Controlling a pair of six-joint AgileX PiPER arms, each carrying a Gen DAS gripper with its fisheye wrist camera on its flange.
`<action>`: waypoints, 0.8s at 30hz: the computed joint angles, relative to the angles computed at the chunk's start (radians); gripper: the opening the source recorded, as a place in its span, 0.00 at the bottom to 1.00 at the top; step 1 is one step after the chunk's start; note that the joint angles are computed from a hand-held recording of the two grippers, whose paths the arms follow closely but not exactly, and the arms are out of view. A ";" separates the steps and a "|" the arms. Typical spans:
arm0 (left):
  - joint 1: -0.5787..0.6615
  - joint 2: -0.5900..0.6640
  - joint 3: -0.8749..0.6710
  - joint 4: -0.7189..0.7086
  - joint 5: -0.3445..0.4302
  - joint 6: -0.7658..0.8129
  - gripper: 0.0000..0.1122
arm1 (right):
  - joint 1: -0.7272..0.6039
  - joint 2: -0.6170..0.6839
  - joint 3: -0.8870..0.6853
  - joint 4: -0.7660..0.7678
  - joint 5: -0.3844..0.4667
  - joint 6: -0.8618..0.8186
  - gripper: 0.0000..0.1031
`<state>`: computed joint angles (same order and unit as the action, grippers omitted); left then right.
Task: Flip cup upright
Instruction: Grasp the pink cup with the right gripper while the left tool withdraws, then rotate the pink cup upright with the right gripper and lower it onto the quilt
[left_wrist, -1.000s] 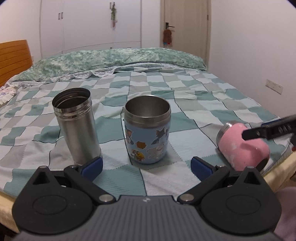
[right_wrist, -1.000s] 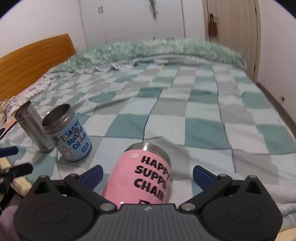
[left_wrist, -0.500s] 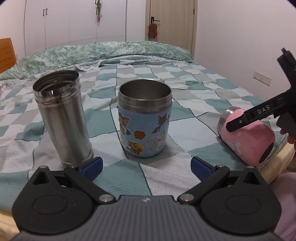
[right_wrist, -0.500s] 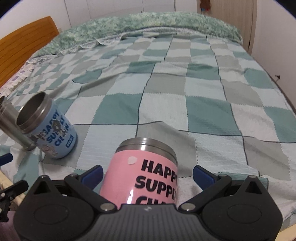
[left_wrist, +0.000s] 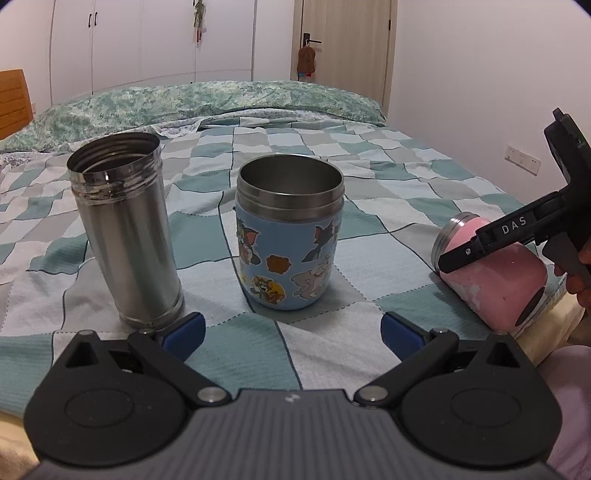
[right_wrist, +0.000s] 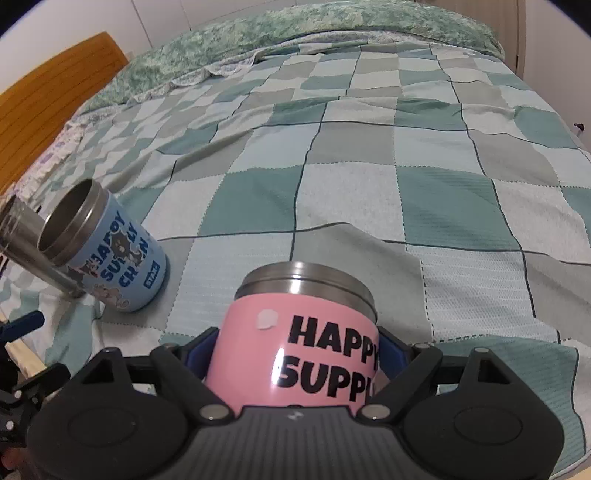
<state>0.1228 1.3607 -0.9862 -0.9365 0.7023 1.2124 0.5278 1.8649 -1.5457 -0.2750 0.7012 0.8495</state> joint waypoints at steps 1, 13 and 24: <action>0.000 -0.002 0.001 0.000 -0.002 0.000 0.92 | 0.001 -0.007 0.011 -0.009 -0.009 0.010 0.84; 0.030 -0.017 0.011 -0.045 0.016 0.003 0.92 | 0.122 -0.186 0.284 -0.567 -0.210 0.556 0.82; 0.070 -0.042 0.016 -0.098 0.021 0.003 0.92 | 0.274 -0.072 0.203 -1.209 -0.011 0.947 0.81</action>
<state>0.1923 1.3188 -0.9707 -1.0341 0.7233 1.2152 0.8021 1.7926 -1.3425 -1.4837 0.6897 1.7962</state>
